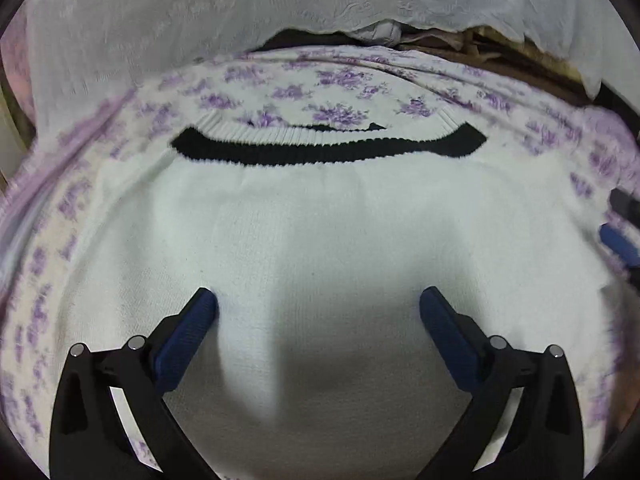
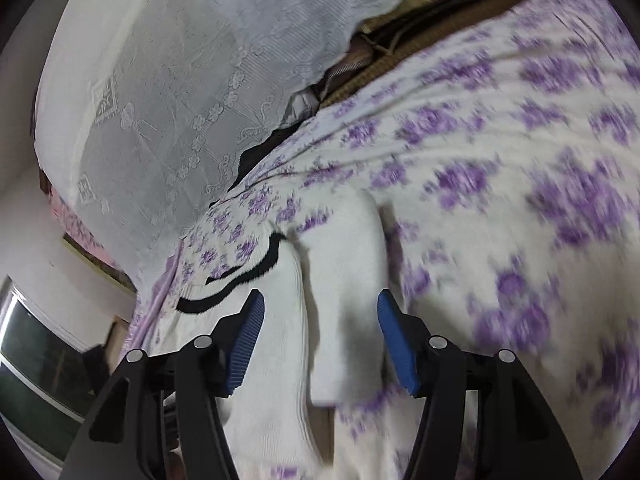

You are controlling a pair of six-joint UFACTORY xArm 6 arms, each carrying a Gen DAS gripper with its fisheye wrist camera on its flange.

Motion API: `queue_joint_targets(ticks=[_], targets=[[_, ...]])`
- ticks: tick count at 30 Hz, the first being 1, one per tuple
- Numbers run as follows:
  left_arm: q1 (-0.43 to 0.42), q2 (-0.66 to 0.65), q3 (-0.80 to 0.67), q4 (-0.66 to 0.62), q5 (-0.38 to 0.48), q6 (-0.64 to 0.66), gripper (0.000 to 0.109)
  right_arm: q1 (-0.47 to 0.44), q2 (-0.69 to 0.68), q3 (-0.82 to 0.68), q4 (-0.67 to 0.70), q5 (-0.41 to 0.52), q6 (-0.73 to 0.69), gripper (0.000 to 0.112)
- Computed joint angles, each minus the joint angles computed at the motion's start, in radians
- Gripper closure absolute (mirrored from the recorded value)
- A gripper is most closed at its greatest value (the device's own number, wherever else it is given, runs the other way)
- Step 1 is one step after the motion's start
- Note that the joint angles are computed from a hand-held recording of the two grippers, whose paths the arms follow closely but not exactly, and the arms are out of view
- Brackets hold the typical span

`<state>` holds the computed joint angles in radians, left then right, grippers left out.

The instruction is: Fold small clothes

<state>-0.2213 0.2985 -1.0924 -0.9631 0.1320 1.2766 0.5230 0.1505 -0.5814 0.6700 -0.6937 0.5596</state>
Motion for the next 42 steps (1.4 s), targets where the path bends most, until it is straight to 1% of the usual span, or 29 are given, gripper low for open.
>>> queue_joint_targets(ticks=[1,2,3,4,5,6,7,8,9,10,12,13,18,22,24,26,27,28,30,31,32,33,35,36,38,39,41,42], targets=[[-0.015,-0.003,0.008,-0.063,-0.034,0.063,0.010,0.002,-0.007,0.025,-0.030,-0.014,0.050,0.053],[-0.015,-0.009,0.011,-0.088,-0.027,0.084,0.010,0.004,-0.012,0.049,-0.059,-0.028,0.098,0.053],[0.005,-0.023,0.013,-0.078,0.022,0.063,0.010,0.006,-0.016,0.070,-0.085,-0.044,0.144,0.053],[0.038,-0.041,0.006,-0.056,0.113,0.023,0.010,0.008,-0.016,0.085,-0.105,-0.058,0.179,0.053],[0.064,-0.056,-0.001,-0.076,0.176,0.024,0.010,0.007,-0.015,0.101,-0.138,-0.072,0.223,0.053],[0.078,-0.069,-0.004,-0.116,0.205,0.042,0.010,0.001,-0.008,0.118,-0.198,-0.094,0.288,0.053],[0.088,-0.079,-0.007,-0.165,0.212,0.066,0.010,-0.002,0.000,0.122,-0.240,-0.105,0.331,0.053],[0.092,-0.080,-0.011,-0.187,0.204,0.072,0.010,0.000,0.003,0.125,-0.264,-0.113,0.353,0.053],[0.097,-0.067,-0.026,-0.180,0.200,0.052,0.010,0.000,0.012,0.121,-0.295,-0.121,0.373,0.053],[0.103,-0.045,-0.045,-0.134,0.207,0.000,0.010,0.002,0.017,0.116,-0.306,-0.121,0.376,0.053],[0.119,0.006,-0.087,0.005,0.242,-0.144,0.010,0.001,0.032,0.093,-0.322,-0.097,0.369,0.053],[0.119,0.032,-0.107,0.049,0.248,-0.187,0.009,0.004,0.039,0.086,-0.314,-0.089,0.367,0.053],[0.096,0.024,-0.087,0.032,0.192,-0.159,0.009,-0.012,0.073,0.045,-0.302,-0.072,0.392,0.053],[0.099,0.027,-0.090,0.028,0.199,-0.163,0.009,-0.035,0.111,-0.037,-0.283,-0.009,0.353,0.053],[0.098,0.029,-0.090,0.026,0.193,-0.157,0.009,-0.075,0.145,-0.081,-0.337,-0.011,0.385,0.053],[0.095,0.031,-0.090,0.031,0.185,-0.162,0.009,-0.115,0.185,-0.118,-0.410,-0.041,0.434,0.055],[0.094,0.032,-0.090,0.032,0.184,-0.163,0.009,-0.121,0.201,-0.134,-0.417,-0.054,0.431,0.057],[0.096,0.035,-0.096,0.030,0.187,-0.164,0.009,-0.118,0.211,-0.150,-0.406,-0.051,0.397,0.058],[0.101,0.042,-0.111,0.010,0.194,-0.164,0.009,-0.107,0.208,-0.167,-0.384,-0.013,0.330,0.058],[0.100,0.049,-0.121,-0.005,0.185,-0.169,0.009,-0.105,0.208,-0.170,-0.376,-0.008,0.319,0.058],[0.097,0.057,-0.130,-0.015,0.165,-0.175,0.009,-0.110,0.210,-0.171,-0.380,-0.009,0.328,0.063],[0.094,0.066,-0.139,-0.005,0.148,-0.193,0.009,-0.112,0.213,-0.172,-0.373,-0.007,0.331,0.071],[0.083,0.092,-0.149,0.087,0.110,-0.271,0.009,-0.113,0.216,-0.171,-0.358,-0.005,0.341,0.078],[0.075,0.098,-0.145,0.112,0.087,-0.286,0.009,-0.111,0.217,-0.166,-0.357,-0.015,0.342,0.082],[0.055,0.093,-0.125,0.101,0.026,-0.258,0.009,-0.096,0.213,-0.165,-0.321,-0.018,0.304,0.085],[0.053,0.095,-0.125,0.097,0.020,-0.255,0.009,-0.085,0.209,-0.168,-0.294,-0.015,0.274,0.086],[0.062,0.097,-0.136,0.080,0.044,-0.247,0.009,-0.077,0.208,-0.172,-0.284,-0.013,0.253,0.086],[0.067,0.096,-0.141,0.065,0.059,-0.237,0.009,-0.084,0.209,-0.175,-0.309,-0.009,0.261,0.080]])
